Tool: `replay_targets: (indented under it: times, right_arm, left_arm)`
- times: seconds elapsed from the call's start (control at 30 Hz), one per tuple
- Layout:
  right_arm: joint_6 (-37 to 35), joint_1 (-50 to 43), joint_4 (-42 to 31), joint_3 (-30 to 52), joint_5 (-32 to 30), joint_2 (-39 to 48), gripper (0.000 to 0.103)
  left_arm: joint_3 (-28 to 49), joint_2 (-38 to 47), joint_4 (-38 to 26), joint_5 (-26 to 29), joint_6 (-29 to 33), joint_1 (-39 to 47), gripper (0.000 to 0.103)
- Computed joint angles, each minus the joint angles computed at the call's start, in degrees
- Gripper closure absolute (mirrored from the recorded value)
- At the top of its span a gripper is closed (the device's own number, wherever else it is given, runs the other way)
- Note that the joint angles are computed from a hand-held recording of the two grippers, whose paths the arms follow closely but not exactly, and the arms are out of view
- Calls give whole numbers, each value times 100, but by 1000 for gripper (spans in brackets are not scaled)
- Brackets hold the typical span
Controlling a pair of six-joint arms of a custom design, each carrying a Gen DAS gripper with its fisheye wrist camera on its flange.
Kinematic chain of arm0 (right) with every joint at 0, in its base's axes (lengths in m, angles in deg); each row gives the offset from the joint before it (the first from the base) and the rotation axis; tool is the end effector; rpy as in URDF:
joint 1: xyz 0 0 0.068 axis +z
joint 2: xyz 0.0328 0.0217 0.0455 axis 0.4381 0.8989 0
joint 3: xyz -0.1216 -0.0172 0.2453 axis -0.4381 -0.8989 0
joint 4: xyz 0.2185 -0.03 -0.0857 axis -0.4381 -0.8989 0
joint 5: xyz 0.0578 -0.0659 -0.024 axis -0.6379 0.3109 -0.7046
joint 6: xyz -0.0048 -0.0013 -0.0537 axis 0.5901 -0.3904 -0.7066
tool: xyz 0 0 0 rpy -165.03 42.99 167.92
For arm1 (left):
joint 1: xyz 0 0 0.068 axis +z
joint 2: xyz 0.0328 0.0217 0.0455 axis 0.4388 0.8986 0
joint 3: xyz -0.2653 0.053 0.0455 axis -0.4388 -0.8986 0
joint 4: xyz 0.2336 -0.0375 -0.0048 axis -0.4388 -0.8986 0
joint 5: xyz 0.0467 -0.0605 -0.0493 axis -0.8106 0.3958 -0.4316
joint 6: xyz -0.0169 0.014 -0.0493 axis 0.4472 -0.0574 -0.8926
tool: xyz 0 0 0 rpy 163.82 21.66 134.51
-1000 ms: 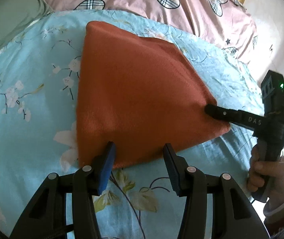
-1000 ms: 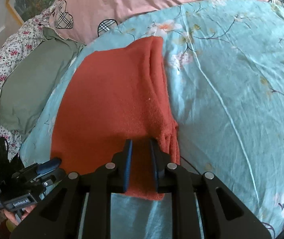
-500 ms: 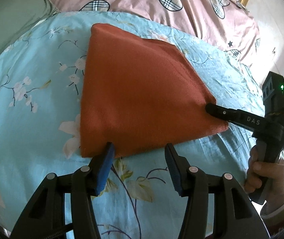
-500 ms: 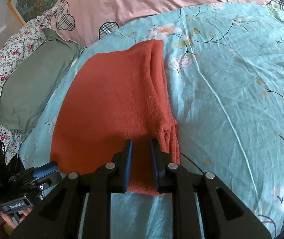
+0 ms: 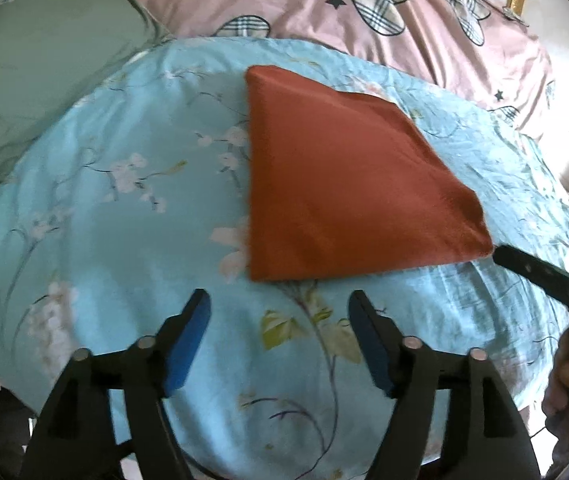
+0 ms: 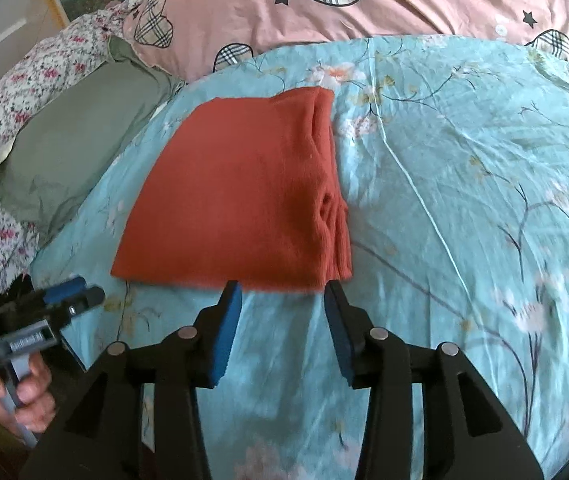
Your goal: Fold small clothes
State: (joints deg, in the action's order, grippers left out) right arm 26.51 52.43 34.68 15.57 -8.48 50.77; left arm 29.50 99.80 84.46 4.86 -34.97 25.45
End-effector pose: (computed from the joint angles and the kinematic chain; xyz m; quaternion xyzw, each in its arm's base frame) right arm 0.3070 0.1549 0.0782 -0.0919 0.9214 0.1613 0.3413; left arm 0.2512 -0.0003 0.0646 -0.1422 0.9293 -0.0231 0.3401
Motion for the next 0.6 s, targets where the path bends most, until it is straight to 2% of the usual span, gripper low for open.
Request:
replay_targets:
  times: [0.13,0.2,0.4,0.6]
  right_arm:
    - [6,102,64,-277,221,-149,49]
    - [-18,145,66,-350,291,-220,40]
    - [-169,387,57,-546,612,-602,23]
    - [-285,577,-104,-683,868,-1054,15]
  left_arm:
    - [-171,-223,-33,-292,13,-17,21]
    - [-271,-370,-78,-457,1,-11,19]
    - [-452,-776,-291,-414,-32,297,17]
    - [-641,-1583,-801,-828,-2,202,15]
